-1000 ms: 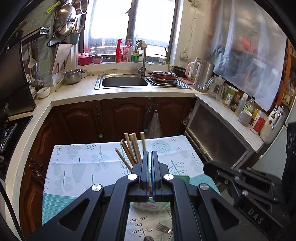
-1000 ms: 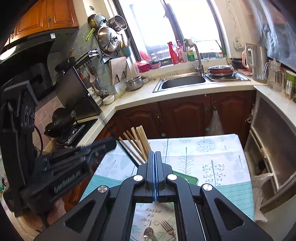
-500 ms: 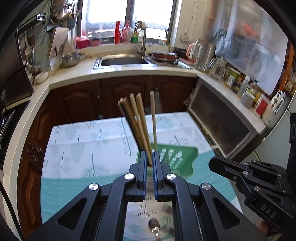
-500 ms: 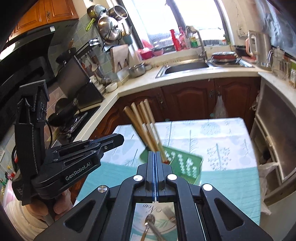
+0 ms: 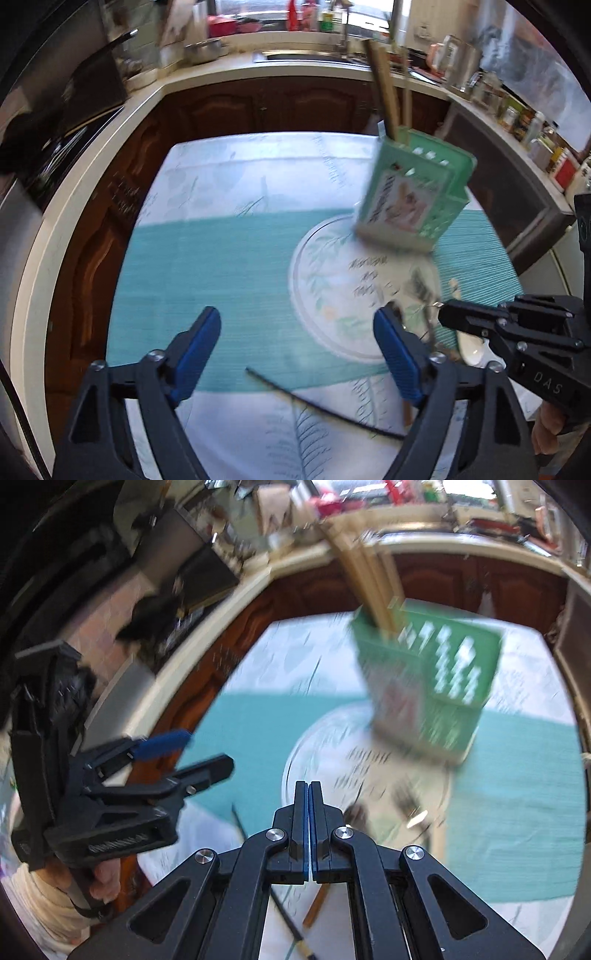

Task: Organize utensils
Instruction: 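Move the open right tool down over the last black chopstick on the cloth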

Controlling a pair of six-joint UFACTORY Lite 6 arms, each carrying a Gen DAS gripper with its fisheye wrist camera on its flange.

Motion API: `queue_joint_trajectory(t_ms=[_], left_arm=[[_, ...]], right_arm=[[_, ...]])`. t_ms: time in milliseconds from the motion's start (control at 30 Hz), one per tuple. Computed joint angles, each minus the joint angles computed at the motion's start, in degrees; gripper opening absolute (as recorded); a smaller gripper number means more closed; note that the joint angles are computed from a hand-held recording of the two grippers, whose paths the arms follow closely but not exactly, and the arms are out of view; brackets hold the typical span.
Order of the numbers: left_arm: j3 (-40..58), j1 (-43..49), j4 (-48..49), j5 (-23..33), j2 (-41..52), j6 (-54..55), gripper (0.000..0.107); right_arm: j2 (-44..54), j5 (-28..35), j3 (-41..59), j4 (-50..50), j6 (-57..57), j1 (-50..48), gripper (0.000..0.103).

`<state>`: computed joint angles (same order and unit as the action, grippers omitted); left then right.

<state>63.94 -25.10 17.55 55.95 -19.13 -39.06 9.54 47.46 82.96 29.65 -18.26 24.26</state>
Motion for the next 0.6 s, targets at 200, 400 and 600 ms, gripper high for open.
queue_joint_trajectory(t_ms=[200, 400, 600], left_arm=[[-15.3, 6.0, -7.4, 1.3, -12.0, 4.0, 0.092], [-25.0, 19.7, -22.3, 1.7, -20.2, 18.1, 0.093], [-29.4, 29.3, -31.1, 2.7, -24.2, 30.0, 0.092]], right_arm=[[1.5, -2.8, -9.0, -2.2, 0.4, 9.3, 0.01], [5.7, -3.1, -9.3, -7.7, 2.7, 16.4, 0.028], [11.9, -1.1, -4.5, -16.8, 7.3, 23.2, 0.028]])
